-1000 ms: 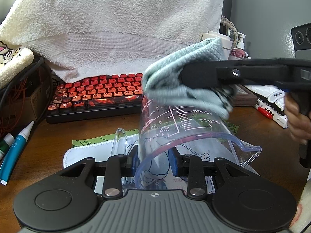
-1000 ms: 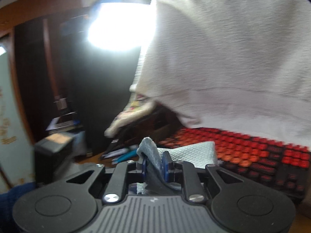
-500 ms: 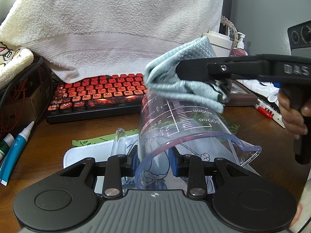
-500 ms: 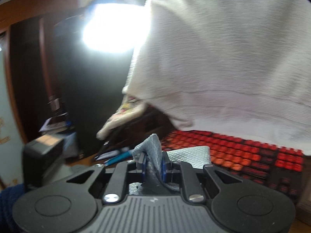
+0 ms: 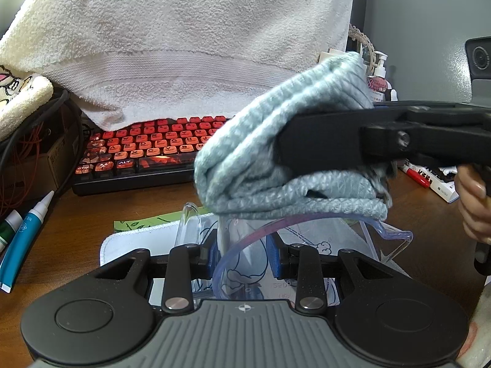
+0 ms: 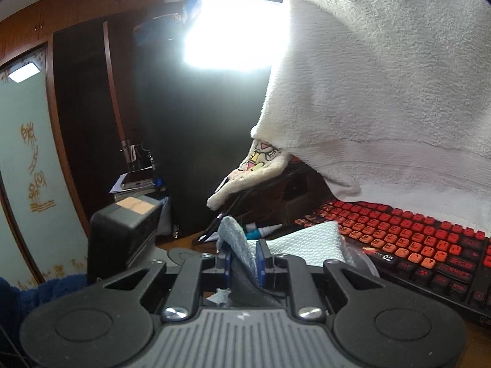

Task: Clean container
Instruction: 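Hold the cup with the left gripper while the right gripper scrubs the cloth over the rim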

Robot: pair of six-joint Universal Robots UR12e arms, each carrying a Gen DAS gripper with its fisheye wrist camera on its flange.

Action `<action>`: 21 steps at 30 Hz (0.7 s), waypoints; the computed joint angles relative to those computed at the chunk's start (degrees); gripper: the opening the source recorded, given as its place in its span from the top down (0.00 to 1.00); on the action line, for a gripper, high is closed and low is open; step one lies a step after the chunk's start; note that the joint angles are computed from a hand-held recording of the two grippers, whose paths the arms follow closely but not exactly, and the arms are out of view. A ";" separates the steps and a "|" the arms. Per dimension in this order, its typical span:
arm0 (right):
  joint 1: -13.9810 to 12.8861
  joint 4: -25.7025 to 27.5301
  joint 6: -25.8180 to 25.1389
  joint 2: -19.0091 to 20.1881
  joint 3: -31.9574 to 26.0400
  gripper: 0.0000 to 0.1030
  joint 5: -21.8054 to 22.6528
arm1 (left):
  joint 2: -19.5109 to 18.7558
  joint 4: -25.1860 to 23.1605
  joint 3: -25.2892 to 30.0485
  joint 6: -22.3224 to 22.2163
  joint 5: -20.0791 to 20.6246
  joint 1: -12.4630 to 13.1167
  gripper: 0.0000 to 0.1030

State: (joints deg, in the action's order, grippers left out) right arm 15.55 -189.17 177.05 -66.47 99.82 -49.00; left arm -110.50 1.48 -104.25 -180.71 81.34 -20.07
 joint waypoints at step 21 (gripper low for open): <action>-0.09 1.05 -1.08 0.07 -0.24 0.86 2.16 | -0.08 0.05 0.05 -0.02 0.02 -0.01 0.69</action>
